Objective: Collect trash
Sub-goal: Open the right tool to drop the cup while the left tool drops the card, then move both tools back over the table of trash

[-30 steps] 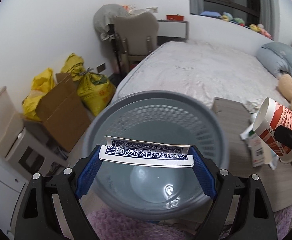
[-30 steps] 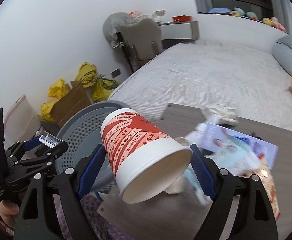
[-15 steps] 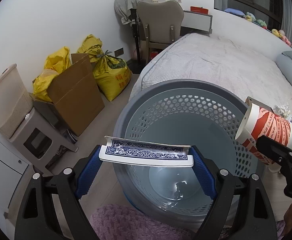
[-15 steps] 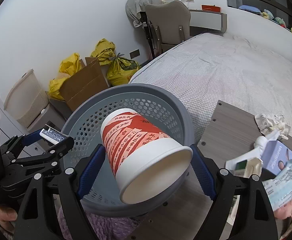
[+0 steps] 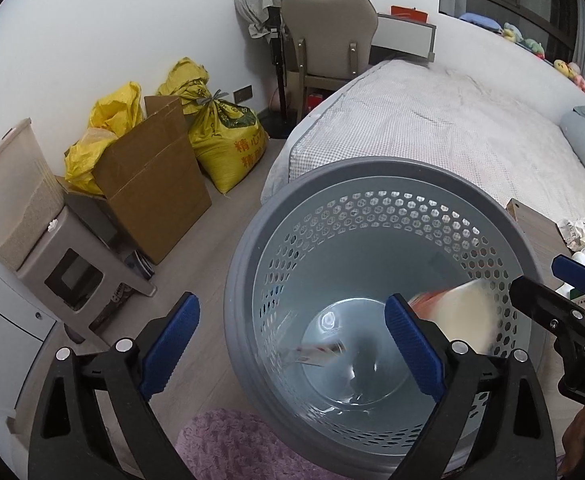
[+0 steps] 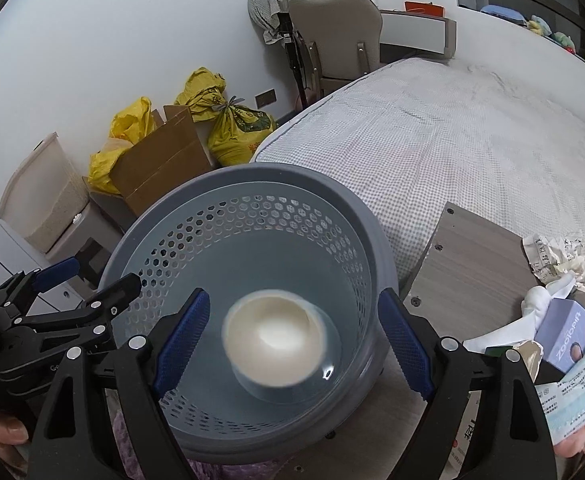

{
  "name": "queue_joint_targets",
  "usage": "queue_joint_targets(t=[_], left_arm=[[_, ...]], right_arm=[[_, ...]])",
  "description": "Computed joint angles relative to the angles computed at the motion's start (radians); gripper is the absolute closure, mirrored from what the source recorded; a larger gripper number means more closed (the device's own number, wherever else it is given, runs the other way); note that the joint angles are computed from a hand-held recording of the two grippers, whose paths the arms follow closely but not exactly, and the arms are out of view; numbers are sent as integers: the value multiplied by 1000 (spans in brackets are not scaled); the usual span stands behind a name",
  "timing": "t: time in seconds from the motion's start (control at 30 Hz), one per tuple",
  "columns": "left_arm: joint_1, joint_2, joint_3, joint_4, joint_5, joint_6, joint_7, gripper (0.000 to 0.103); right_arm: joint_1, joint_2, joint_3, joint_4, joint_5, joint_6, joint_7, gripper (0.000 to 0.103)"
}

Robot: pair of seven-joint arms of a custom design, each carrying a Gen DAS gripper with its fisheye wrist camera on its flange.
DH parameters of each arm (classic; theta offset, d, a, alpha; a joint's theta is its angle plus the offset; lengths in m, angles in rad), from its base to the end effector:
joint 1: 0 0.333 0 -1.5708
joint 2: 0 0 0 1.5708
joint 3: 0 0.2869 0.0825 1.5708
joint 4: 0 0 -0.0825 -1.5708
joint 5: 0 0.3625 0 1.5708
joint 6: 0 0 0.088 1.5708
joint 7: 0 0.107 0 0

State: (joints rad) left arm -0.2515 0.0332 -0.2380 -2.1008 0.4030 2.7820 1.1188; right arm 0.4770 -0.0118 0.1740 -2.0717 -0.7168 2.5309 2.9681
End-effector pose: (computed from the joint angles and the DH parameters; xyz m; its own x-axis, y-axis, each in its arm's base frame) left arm 0.5000 -0.2850 0.4587 -0.3388 -0.9393 -0.0545 -0.7174 0.2954 -0.6309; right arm 0.4439 0.3474 0.4655 -0.1813 -0.9686 -0.1701 -0.7442 0.2482 -0.6201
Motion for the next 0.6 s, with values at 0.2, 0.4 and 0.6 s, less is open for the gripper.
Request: queue_joint_targets(t=[0.2,0.4,0.6], left_arm=[[0,7,-1,7,1,-7,2,11],[3,3,0,2,-9,-1,13,11],[3,-4,1,-3,-6,0,8,11]], right_arm=[[-2,-7,-1,-11,-4,7,14,21],[-3,-15,2,-15,-21,7,30,21],[-2,-20,4,-16,-16,1,27,21]])
